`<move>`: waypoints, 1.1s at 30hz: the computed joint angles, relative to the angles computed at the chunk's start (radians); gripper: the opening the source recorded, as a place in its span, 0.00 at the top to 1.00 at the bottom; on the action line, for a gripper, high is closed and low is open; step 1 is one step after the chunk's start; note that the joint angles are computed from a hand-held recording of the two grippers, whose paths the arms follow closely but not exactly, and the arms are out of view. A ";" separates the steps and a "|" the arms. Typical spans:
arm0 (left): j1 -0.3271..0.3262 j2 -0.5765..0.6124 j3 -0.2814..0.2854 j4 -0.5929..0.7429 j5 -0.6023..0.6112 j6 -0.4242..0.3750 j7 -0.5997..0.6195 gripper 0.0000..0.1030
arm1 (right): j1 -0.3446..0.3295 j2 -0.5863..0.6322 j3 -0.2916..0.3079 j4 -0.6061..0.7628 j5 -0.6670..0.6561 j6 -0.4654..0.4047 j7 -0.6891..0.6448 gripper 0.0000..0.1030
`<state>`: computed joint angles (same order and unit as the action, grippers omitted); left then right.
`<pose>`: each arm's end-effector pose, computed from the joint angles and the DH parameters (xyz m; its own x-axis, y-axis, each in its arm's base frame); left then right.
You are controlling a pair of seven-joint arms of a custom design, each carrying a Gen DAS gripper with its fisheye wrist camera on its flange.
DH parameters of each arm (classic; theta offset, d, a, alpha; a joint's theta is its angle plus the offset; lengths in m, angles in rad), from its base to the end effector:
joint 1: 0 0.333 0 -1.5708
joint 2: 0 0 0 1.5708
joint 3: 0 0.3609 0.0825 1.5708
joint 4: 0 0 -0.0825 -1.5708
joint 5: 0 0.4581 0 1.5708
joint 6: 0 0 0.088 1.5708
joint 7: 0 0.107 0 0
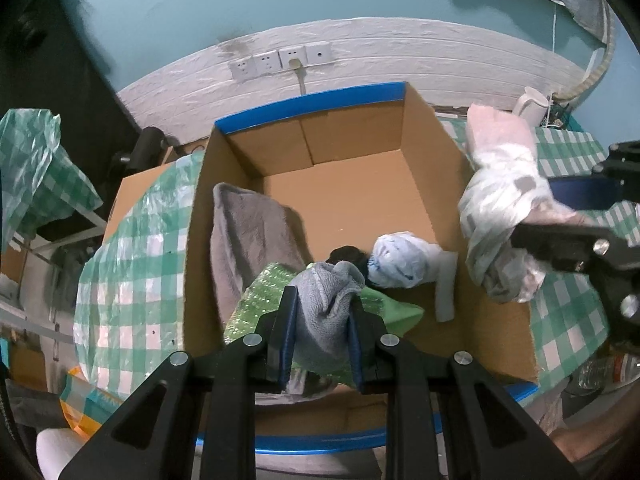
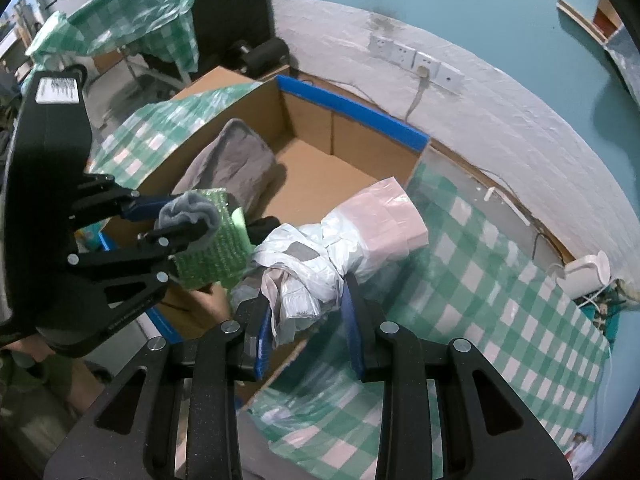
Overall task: Organize soft objects
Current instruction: 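Lift and carry the sock in the left tool and white bag in the right tool to the box, then open the left tool to drop the sock while the right tool drops the white bag into the box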
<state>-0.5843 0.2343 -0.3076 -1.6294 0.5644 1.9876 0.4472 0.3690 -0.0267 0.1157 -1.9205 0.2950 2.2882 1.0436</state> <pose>0.4980 -0.5327 0.5304 0.0748 -0.9905 -0.1158 -0.8944 -0.0153 -0.4470 0.5772 0.3122 0.5646 0.7665 -0.6398 -0.0557 -0.5923 -0.6708 -0.4464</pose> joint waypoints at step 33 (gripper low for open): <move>-0.020 0.003 -0.004 0.045 0.039 -0.066 -0.003 0.35 | -0.015 -0.025 -0.014 -0.023 0.067 0.051 0.009 0.38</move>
<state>-0.6040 0.2373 -0.3118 -1.5845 0.6029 1.9217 0.4445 0.3536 -0.0514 0.1018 -1.9432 0.3619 2.3390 1.0531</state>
